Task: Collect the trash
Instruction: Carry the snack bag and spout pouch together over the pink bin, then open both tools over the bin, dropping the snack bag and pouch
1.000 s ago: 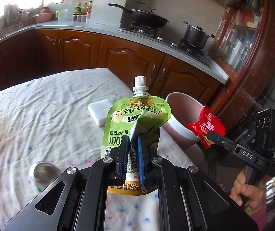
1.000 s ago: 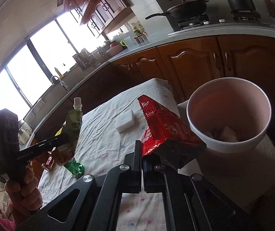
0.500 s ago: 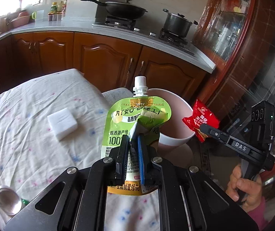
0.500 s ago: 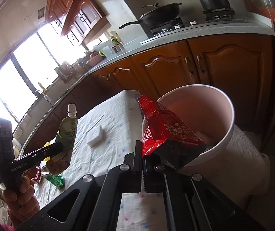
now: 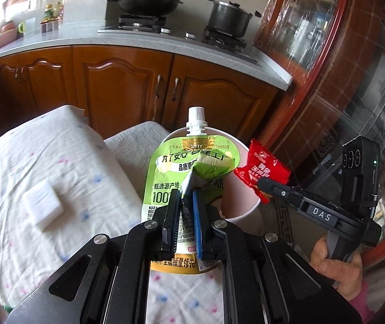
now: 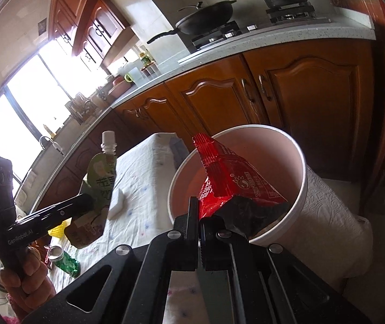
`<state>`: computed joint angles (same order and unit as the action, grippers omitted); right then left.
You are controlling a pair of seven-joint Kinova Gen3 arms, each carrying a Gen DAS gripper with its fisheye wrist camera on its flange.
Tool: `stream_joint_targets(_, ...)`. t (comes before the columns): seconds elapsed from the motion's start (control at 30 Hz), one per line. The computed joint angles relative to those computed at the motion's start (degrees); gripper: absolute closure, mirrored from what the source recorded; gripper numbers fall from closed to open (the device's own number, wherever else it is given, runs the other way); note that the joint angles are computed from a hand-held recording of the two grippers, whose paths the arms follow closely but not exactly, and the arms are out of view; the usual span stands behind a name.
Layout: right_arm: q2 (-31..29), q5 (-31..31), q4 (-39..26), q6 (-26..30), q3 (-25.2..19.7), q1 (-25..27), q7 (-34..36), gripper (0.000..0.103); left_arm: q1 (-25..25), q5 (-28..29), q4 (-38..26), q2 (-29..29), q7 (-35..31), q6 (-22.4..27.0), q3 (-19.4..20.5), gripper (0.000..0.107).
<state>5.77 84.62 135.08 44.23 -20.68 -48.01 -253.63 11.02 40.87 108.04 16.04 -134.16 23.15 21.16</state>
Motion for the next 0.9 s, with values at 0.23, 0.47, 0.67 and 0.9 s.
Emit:
stream_joint_targets(0.23, 0.1, 2.5, 0.9, -7.2, 2.5, 5.0, 0.5, 0.102, 7.8, -11.4, -7.6, 5.8, 12.4, 2.4, -4.2, 0.099)
stream_joint_targets(0.47, 0.1, 3.8, 1.3, -11.7, 3.7, 8.9, 2.1, 0.102, 10.6, -18.8, -12.8, 10.0, 20.2, 4.7, -4.7, 0.099)
stream_joint_targets(0.67, 0.9, 6.9, 1.4, -14.7, 4.0, 11.4, 0.9, 0.101, 13.2, -23.8, -16.3, 12.8, 26.8, 6.9, -6.0, 0.098)
stream_joint_targets(0.9, 1.4, 12.0, 2.4, -17.0, 3.0, 14.5, -3.9, 0.093, 12.2, -24.7, -18.5, 14.8, 29.4, 9.0, -5.0, 0.085)
